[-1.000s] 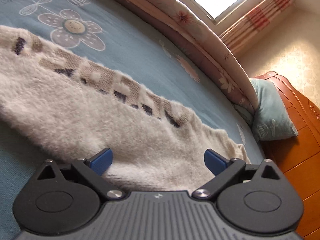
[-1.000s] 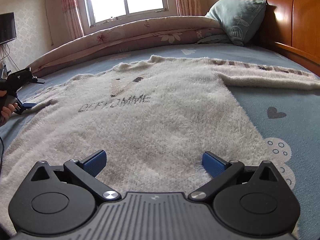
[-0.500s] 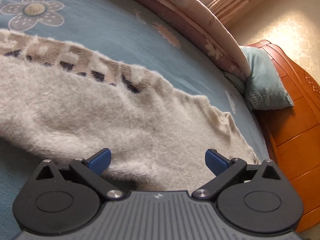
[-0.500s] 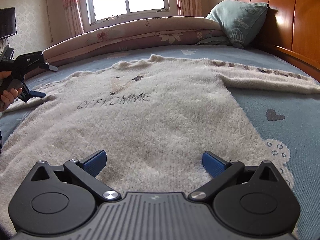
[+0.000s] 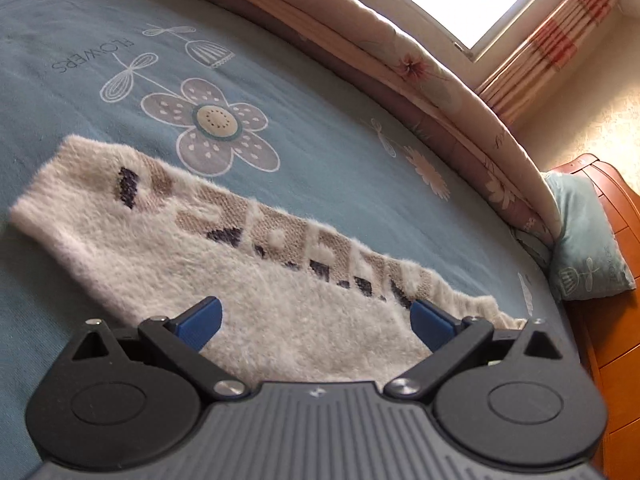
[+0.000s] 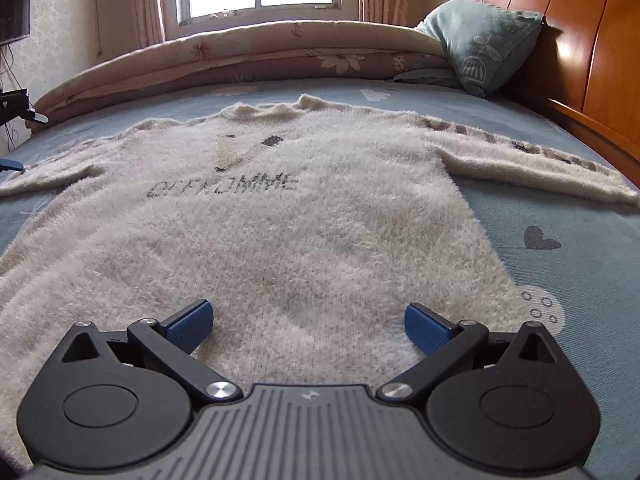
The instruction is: Fold clothes
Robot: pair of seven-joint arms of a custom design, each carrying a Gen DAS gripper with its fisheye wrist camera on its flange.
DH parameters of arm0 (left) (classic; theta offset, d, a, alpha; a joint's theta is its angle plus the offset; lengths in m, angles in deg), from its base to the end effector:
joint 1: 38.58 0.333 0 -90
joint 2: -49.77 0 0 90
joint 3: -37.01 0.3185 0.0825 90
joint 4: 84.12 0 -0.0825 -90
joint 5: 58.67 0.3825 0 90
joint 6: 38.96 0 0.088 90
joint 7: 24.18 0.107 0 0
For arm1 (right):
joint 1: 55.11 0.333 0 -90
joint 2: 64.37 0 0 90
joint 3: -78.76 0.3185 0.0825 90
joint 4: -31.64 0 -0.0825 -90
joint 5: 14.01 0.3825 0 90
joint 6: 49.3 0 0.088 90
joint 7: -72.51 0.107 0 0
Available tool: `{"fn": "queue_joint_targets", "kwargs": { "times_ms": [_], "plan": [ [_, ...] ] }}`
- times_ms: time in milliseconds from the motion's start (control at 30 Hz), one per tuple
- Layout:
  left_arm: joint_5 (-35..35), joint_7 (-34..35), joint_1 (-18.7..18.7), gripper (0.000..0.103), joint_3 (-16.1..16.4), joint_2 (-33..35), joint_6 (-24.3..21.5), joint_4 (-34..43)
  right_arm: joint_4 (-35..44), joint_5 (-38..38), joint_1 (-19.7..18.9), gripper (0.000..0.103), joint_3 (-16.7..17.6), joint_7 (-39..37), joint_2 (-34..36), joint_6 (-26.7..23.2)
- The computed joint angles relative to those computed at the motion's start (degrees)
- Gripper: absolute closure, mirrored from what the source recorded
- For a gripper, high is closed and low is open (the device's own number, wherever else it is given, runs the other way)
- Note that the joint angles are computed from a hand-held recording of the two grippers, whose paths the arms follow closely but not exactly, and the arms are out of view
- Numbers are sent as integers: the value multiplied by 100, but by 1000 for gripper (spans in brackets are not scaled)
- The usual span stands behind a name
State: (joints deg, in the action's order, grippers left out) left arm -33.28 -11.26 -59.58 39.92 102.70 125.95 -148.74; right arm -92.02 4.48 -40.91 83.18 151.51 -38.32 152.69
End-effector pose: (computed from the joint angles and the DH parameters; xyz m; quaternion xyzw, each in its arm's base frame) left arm 0.7631 -0.2928 0.3423 -0.8058 0.4188 -0.3965 0.1341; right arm 0.5924 0.1552 0.2947 -0.6788 0.5928 -0.2661 0.3421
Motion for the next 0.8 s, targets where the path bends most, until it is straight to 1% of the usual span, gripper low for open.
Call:
{"fn": "queue_joint_targets", "kwargs": {
  "times_ms": [33,100,167,200,233,267,300,333,367,433,467,500,533,567,600,667,700,733,767,800],
  "plan": [
    [-67,236,136,3,-186,100,-44,141,-39,-108,-9,0,-22,161,-81,42],
    [-314,905,457,3,-703,435,12,519,-50,-229,-314,0,278,289,-192,138],
    [-650,1664,764,3,-1262,717,124,732,45,-340,-358,0,332,417,-199,129],
    [-729,1776,839,3,-1348,727,227,652,108,-372,-348,0,328,451,-200,85],
    [-797,1730,848,3,-1272,620,427,392,238,-301,-187,0,181,349,-194,-147],
    [-861,1794,956,3,-1327,484,773,27,389,-245,-33,0,38,229,-176,-377],
    [-1025,1878,960,3,-1228,303,1101,-353,507,-252,24,0,-5,150,-151,-455],
    [-950,1631,843,3,-930,77,1222,-693,631,-281,52,0,-20,73,-123,-528],
    [-971,1470,674,3,-590,-139,1322,-1018,771,-409,-46,0,89,5,-90,-570],
    [-910,1265,417,3,-63,-561,1342,-1626,1071,-685,-283,0,357,-121,-6,-665],
    [-899,1053,225,3,263,-763,1237,-1891,1257,-855,-511,0,616,-141,66,-734],
    [-861,736,-65,3,692,-923,928,-2051,1484,-992,-736,0,889,-137,159,-860],
    [-758,419,-303,3,1041,-1062,583,-2179,1727,-1112,-966,0,1182,-154,272,-998],
    [-653,143,-479,3,1318,-1184,487,-2368,2005,-1227,-1260,0,1566,-199,438,-1182],
    [-562,-113,-493,3,1395,-1284,710,-2544,2286,-1275,-1476,0,1886,-288,613,-1365],
    [-423,-624,-606,3,1684,-1426,1422,-2939,2800,-1198,-1531,0,2132,-461,933,-1655],
    [-383,-806,-653,3,1801,-1392,1754,-2967,3089,-1196,-1554,0,2275,-602,1142,-1821],
    [-388,-831,-680,3,1871,-1312,1949,-2886,3395,-1186,-1562,0,2412,-746,1364,-1999],
    [-401,-700,-583,3,1770,-1208,1993,-2695,3710,-1156,-1603,0,2609,-901,1617,-2200],
    [-417,-529,-443,3,1599,-1094,1957,-2459,4025,-1116,-1687,0,2859,-1090,1873,-2494]
  ]
}}
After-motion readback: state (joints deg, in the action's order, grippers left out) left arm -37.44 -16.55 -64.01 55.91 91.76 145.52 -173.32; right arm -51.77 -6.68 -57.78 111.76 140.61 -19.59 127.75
